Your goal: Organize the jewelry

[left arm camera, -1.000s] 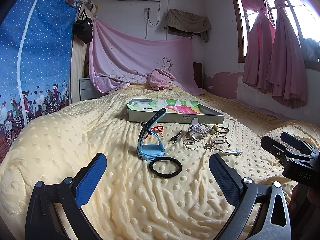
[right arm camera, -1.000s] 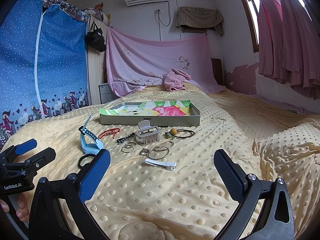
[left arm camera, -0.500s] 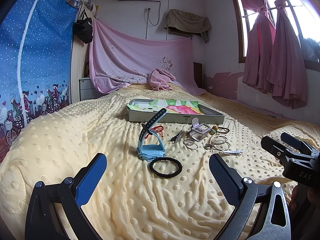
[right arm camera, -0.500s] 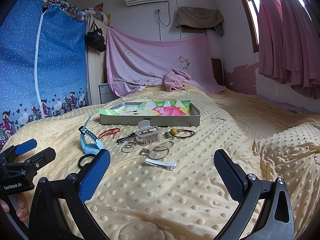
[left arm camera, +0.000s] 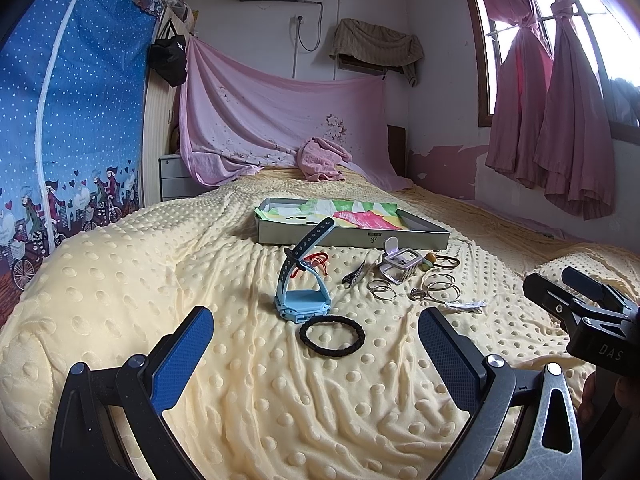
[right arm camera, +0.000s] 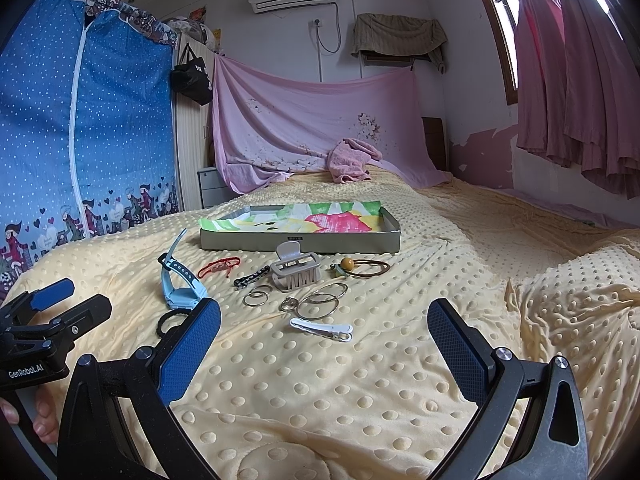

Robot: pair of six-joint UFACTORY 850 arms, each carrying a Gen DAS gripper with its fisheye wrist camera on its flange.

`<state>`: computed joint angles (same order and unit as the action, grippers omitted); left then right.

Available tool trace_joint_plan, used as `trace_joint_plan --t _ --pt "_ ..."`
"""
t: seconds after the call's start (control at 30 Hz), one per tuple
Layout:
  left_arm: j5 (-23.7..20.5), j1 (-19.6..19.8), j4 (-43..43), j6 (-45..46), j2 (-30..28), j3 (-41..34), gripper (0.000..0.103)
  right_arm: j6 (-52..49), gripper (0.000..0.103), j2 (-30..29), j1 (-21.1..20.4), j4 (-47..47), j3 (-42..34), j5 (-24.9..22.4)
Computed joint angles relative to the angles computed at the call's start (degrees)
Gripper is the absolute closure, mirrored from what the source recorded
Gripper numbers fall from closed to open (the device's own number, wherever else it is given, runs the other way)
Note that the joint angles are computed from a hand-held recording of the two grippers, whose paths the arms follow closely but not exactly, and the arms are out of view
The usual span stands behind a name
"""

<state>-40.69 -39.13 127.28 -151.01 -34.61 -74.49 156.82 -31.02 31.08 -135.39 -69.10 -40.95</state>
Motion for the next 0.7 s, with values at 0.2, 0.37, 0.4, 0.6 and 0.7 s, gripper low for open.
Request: trace_joint_plan --t 0.2,0.37,0.4,0.6,0.7 --pt "1.7 0.63 0.98 -0.44 0.04 -1.03 0.0 1.79 0.001 0.65 -0.53 -1.88 -0.19 2.16" --pt "4.88 1.57 1.43 1.95 -1.05 -3.82 0.0 2.09 0.001 0.81 -2.18 -3.76 -1.64 5.43" --pt "5.1 1.62 1.35 2.46 -1.27 -4.18 0.0 2.39 0.001 0.92 -2.52 -4.07 -1.81 5.48" --pt "7.83 2.47 -0.07 5.22 -3.45 -8.13 0.0 2.78 0.001 -0.24 -4.53 -4.52 -4.94 7.64" --pt "9.27 2.84 -1.13 6.91 -4.46 -9.82 0.0 0.8 0.001 -1.83 -5.41 -4.03 -7.78 10.54"
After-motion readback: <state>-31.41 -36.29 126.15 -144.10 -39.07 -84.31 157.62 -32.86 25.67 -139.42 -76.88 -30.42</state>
